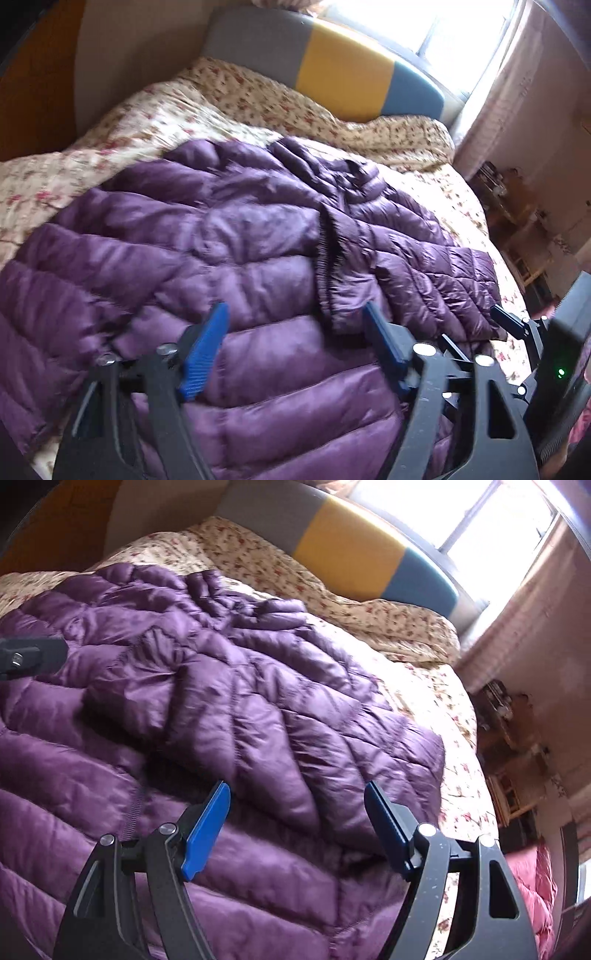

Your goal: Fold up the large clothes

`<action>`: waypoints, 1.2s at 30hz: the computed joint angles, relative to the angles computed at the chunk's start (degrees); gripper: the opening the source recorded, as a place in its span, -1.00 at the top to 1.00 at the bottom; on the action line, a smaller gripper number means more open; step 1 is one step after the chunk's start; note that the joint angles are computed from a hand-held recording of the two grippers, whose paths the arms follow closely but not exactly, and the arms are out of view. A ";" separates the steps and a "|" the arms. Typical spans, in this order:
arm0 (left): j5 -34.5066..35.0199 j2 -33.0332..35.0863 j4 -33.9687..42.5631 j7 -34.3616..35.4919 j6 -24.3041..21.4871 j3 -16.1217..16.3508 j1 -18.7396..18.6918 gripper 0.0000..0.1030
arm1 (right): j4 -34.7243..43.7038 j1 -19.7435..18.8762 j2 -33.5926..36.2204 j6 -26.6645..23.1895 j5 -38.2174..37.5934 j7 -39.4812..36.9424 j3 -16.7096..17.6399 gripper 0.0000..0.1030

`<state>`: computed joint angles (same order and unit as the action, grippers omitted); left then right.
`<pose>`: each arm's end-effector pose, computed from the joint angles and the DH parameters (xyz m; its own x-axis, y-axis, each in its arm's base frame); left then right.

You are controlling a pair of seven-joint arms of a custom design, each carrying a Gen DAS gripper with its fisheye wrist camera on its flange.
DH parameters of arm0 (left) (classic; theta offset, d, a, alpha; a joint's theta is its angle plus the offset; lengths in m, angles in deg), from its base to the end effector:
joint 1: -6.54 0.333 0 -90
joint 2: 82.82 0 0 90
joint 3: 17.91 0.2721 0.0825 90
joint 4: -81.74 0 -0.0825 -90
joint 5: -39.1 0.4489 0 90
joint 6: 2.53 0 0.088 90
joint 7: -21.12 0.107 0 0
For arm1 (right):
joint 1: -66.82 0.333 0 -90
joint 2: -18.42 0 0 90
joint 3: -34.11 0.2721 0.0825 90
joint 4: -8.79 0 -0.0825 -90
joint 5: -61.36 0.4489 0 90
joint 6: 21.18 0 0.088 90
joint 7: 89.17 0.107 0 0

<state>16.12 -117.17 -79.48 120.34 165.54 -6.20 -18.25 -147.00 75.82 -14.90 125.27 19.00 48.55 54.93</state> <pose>0.4490 -0.0909 0.3667 -0.1283 -0.9383 0.3212 -0.7931 -0.0974 -0.6013 0.4098 0.2208 0.3527 0.0778 -0.9124 0.4018 -0.7602 -0.3150 -0.5682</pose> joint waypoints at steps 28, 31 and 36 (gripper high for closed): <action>-0.66 5.60 1.07 -1.01 5.43 -1.52 5.47 0.84 | 6.02 -9.08 11.35 13.28 3.47 4.74 -3.04 -0.70; 1.90 6.02 0.98 -2.98 5.86 -0.97 6.48 0.84 | 6.66 -9.37 12.01 14.26 2.24 5.87 -3.58 -0.72; 3.89 5.79 0.58 -4.95 7.21 0.12 6.32 0.84 | 8.20 -9.60 15.41 15.40 1.74 7.26 -5.73 -0.74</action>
